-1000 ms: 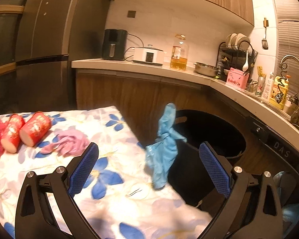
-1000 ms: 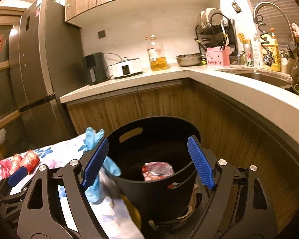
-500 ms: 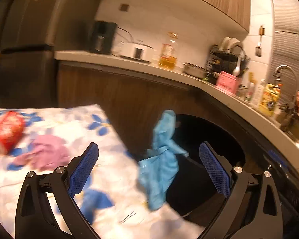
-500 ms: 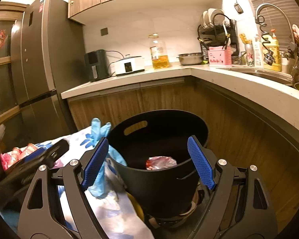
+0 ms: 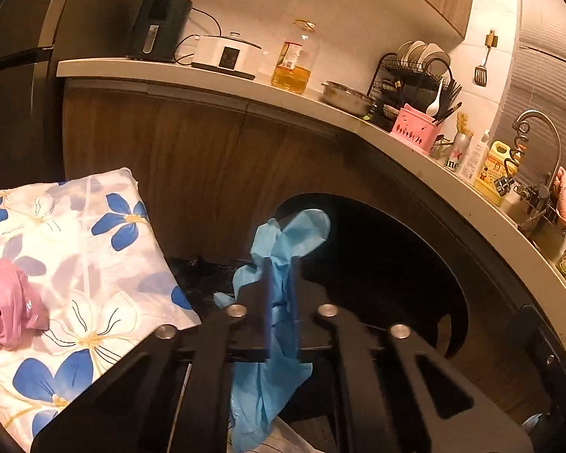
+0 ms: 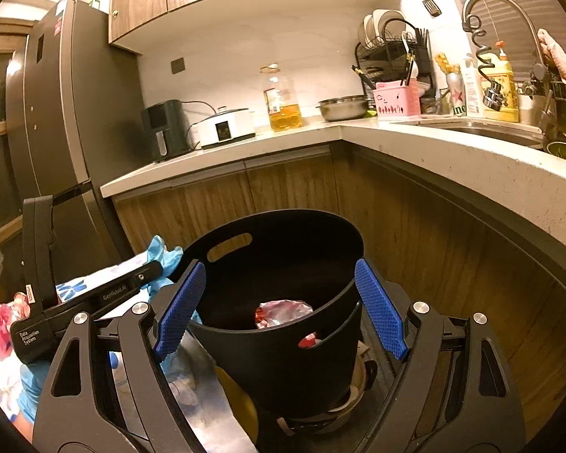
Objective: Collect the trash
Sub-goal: 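Lower the blue glove into the bin and open the left tool, then move both open tools back over the trash on the table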
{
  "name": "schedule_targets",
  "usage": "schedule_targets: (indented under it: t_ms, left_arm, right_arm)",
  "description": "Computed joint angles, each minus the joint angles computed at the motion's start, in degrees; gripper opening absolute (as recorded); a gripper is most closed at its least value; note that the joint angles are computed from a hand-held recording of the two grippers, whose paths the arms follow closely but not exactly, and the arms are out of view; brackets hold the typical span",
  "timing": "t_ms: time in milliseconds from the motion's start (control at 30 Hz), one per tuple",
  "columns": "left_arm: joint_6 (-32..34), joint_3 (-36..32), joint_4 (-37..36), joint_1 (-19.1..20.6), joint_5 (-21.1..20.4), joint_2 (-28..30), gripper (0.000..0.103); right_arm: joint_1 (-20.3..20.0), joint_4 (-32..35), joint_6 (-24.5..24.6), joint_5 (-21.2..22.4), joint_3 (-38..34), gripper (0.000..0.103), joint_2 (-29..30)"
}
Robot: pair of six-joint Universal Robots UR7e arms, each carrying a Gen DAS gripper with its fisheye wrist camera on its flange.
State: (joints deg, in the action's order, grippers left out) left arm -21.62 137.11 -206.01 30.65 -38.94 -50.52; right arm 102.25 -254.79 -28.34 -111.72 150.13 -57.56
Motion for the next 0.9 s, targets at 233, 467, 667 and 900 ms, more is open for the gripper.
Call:
schedule_targets:
  t_ms: [233,467,667,900]
  left_arm:
    - [3.3,-1.2,-0.1,-4.6,3.4,-0.5,0.001]
    - [11.4,-7.0,-3.5,-7.7,3.0,1.8,0.001]
    - [11.4,-10.5,-1.9,-6.4,4.3,5.2,0.017]
    - [6.2,-6.8,0.7,-7.5,8.4,3.7,0.073]
  right_arm:
    - [-0.8,-1.0,0.3,0.6,1.0,0.081,-1.0]
    - [-1.2,-2.3,0.6,0.3,1.9,0.08,-3.1]
    - [-2.0,-2.7,0.5,0.3,2.8,0.08,-4.5]
    - [-2.3,-2.4,0.6,0.8,3.3,0.081,-5.3]
